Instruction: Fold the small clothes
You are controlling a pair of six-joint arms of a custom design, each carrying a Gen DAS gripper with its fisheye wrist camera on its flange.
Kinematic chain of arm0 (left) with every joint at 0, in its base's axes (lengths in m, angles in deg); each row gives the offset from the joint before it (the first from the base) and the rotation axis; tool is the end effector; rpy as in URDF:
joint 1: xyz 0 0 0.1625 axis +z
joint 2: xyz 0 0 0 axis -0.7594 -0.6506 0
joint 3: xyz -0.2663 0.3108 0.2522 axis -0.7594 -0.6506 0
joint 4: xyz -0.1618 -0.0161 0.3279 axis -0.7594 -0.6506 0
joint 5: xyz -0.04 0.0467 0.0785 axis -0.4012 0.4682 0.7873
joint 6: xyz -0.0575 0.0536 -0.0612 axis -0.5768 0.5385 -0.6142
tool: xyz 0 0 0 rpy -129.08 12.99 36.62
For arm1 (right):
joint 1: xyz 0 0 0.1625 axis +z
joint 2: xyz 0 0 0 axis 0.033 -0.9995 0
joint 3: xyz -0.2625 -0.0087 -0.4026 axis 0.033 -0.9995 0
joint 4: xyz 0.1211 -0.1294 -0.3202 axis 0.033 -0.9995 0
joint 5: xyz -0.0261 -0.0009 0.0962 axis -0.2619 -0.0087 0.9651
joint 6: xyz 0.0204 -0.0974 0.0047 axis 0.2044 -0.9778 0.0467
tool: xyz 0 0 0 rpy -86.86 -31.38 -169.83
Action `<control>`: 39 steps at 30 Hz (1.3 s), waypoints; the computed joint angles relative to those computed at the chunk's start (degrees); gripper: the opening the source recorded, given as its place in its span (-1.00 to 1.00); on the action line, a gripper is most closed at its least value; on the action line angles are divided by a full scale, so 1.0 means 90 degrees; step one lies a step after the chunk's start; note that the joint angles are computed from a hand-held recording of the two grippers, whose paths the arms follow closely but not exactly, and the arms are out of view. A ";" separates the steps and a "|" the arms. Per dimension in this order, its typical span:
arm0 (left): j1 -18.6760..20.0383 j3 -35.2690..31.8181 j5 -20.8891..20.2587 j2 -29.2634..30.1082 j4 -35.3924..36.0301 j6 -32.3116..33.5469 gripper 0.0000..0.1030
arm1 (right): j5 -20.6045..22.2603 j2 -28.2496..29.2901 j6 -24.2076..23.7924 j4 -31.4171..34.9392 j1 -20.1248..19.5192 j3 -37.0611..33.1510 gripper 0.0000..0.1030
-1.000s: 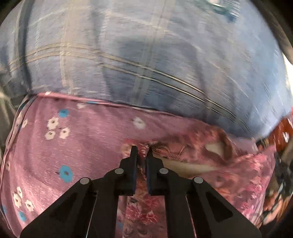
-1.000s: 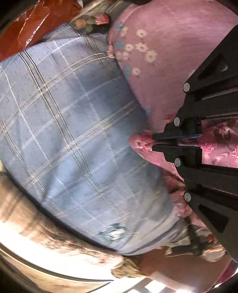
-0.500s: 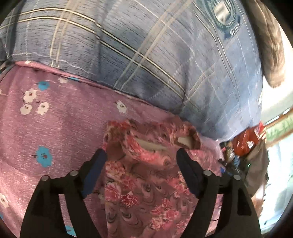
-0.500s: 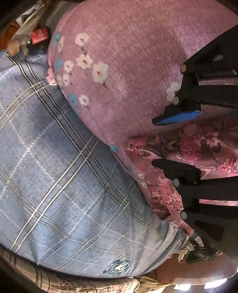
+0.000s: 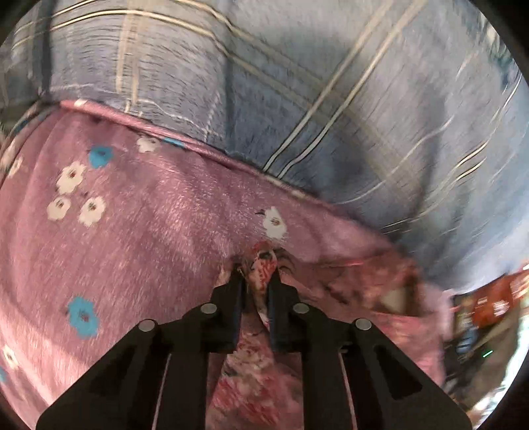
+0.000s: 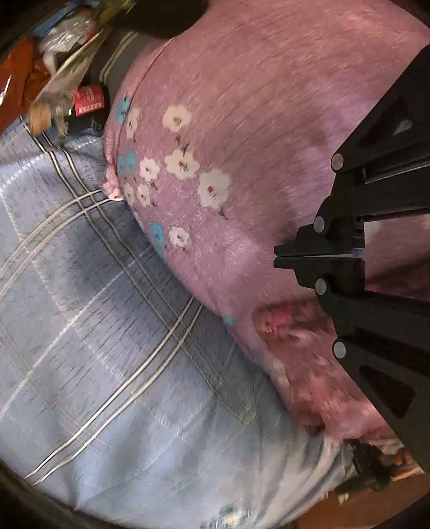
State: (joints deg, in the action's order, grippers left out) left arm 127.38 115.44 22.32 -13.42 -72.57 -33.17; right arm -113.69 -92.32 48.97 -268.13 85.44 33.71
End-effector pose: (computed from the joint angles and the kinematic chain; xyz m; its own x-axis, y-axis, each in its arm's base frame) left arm 0.0154 -0.7874 0.2999 -0.9153 -0.3047 -0.2633 -0.1374 0.8509 -0.5070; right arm 0.0756 -0.7474 0.1684 -0.9619 0.2327 0.1436 0.0784 0.7377 -0.6705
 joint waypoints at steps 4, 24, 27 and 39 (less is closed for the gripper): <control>-0.0089 0.0784 -0.0085 -0.0704 -0.0136 0.0048 0.09 | 0.0233 -0.0607 -0.0508 -0.0551 0.0044 0.1193 -0.70; -0.0094 0.5021 -0.2157 -0.2513 -0.2681 -0.0870 -0.71 | 0.1214 -0.1035 -0.0871 -0.3113 -0.0047 0.3887 -0.83; -0.0129 0.5154 -0.1936 -0.2597 -0.2998 -0.1027 -0.70 | 0.1446 -0.1113 -0.0775 -0.3786 -0.0081 0.4080 -0.86; -0.0211 0.5725 -0.1320 -0.3157 -0.3445 -0.1009 -0.64 | 0.0594 -0.1063 -0.0451 -0.3319 -0.0143 0.4093 -0.68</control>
